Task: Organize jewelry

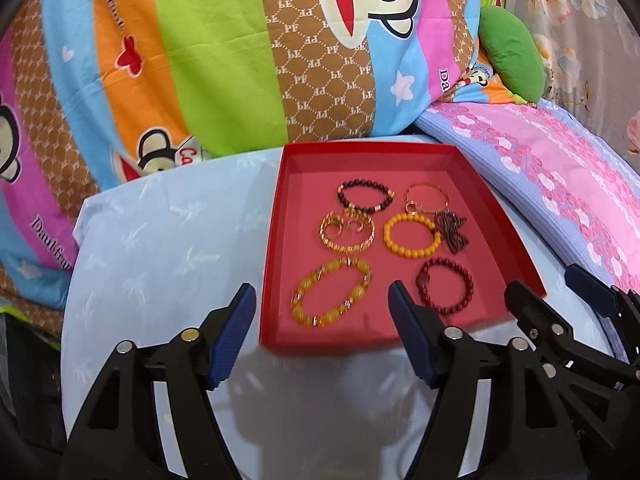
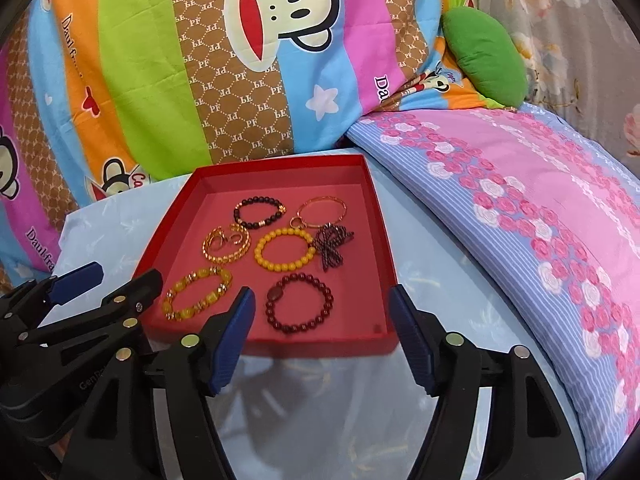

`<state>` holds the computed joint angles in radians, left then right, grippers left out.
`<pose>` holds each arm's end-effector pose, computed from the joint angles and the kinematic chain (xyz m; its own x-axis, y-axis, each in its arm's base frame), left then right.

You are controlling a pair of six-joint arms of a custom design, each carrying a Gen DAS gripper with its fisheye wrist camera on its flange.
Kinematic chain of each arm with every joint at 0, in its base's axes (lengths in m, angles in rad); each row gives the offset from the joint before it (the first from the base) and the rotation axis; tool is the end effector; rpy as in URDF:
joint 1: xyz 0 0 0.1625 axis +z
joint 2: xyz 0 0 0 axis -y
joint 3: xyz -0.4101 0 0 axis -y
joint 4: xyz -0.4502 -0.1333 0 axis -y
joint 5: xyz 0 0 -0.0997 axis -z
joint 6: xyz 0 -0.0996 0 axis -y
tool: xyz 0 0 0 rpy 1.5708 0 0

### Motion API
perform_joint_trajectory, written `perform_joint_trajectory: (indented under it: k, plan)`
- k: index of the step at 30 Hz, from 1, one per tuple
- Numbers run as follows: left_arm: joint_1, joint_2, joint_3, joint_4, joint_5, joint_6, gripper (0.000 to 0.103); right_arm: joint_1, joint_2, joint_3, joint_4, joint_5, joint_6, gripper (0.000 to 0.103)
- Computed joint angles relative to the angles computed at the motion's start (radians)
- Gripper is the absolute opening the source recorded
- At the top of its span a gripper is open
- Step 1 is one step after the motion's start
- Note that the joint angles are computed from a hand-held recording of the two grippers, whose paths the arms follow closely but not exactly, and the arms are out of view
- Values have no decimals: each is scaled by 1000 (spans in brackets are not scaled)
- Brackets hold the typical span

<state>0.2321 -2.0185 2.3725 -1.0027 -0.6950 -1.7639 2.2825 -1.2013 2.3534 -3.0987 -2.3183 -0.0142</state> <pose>-0.1991 -0.2626 0.2581 -0.6631 -0.2830 -0.6930 0.3272 0.7231 -0.6083 0.3440 -0.2984 0.1023 -0.7096 -0.3000 0.6375 -0.6177 0.7002 -0.3580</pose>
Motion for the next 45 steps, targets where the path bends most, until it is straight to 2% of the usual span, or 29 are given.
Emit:
perform_joint_trajectory:
  k: [8,15,22,28,33,36,45]
  plan:
    - [-80,-20,30,61,-79,-77,81,-4,-71,80,13,12,52,80]
    - [-122,-57,59,78,-131,-123,91,1,-106,117,39,-1,81,84]
    - [-150,-97,87,86,-160,-158,93,20,-101,125,48,-33,74,84]
    - [-161,-99,92,105,-168,-174,93,12,-109,130,67,-22,97,85]
    - [-154,-93,89,110,-169,-174,93,14,-100,126,60,-31,101,86]
    - [-145,-85,86,118,-167,-182,93,12,-94,123,57,-36,98,97]
    - [-134,-68,82,130,-162,-173,93,11,-74,116,30,-43,84,97]
